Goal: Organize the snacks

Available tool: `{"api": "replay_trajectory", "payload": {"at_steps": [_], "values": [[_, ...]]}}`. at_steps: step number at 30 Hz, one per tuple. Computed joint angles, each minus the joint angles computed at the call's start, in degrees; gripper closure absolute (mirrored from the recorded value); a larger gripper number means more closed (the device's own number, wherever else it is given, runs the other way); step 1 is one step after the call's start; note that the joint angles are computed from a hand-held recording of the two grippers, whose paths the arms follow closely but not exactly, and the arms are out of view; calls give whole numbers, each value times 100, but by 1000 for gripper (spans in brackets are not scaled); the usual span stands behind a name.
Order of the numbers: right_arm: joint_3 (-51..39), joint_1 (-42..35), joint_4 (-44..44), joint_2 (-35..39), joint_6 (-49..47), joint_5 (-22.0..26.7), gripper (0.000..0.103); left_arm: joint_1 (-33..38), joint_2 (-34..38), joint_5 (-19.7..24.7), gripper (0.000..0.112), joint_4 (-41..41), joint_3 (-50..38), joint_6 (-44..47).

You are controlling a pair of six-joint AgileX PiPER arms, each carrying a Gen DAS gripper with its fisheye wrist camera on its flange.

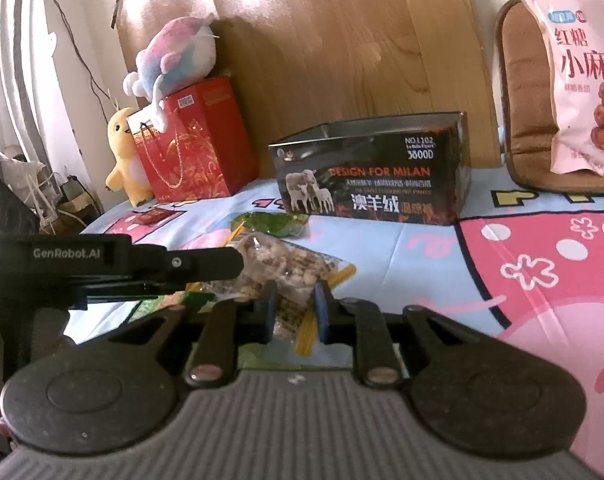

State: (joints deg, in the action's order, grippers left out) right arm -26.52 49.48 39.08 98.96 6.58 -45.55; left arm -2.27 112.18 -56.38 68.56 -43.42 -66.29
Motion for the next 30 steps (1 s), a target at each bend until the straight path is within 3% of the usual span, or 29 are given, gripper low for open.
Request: {"api": "replay_trajectory", "payload": {"at_steps": [3,6,12,18,20,22,23,24,26,30], "values": [[-17,-196,-315,-130,253,89,81,63,-122,-40,90,86,-57,-158],[-178,-291,-250,-261,-102,188,81,73,-252,29,91,289,-322,-505],[-710,-1062,-791,-375,-456,628,81,-234,-235,533,90,576,-1486,-1182],[-1800,-2156,-1565,91,-212,1263,81,-733,492,1351,89,1096,-3348,-2245],[-2188,-2366,-1605,345,-293,1472,80,-925,799,1827,84,1310,-3928,-2605],[-2716,-2508,-1511,698,-563,1906,75,-1087,1079,2374,77,1754,-4415,-3141],[-2965,-2524,-1164,833,-990,2160,68,-1113,1186,2526,77,2176,-4613,-3631],[-3096,-2545,-873,966,-1272,2186,62,-1077,1264,2512,77,2377,-4708,-3894],[-3076,-2620,-940,976,-1150,2199,60,-841,1213,2142,77,2180,-4524,-3732],[-2201,-2763,-2164,478,492,1596,60,-271,698,1694,75,1324,-3602,-2589]]}}
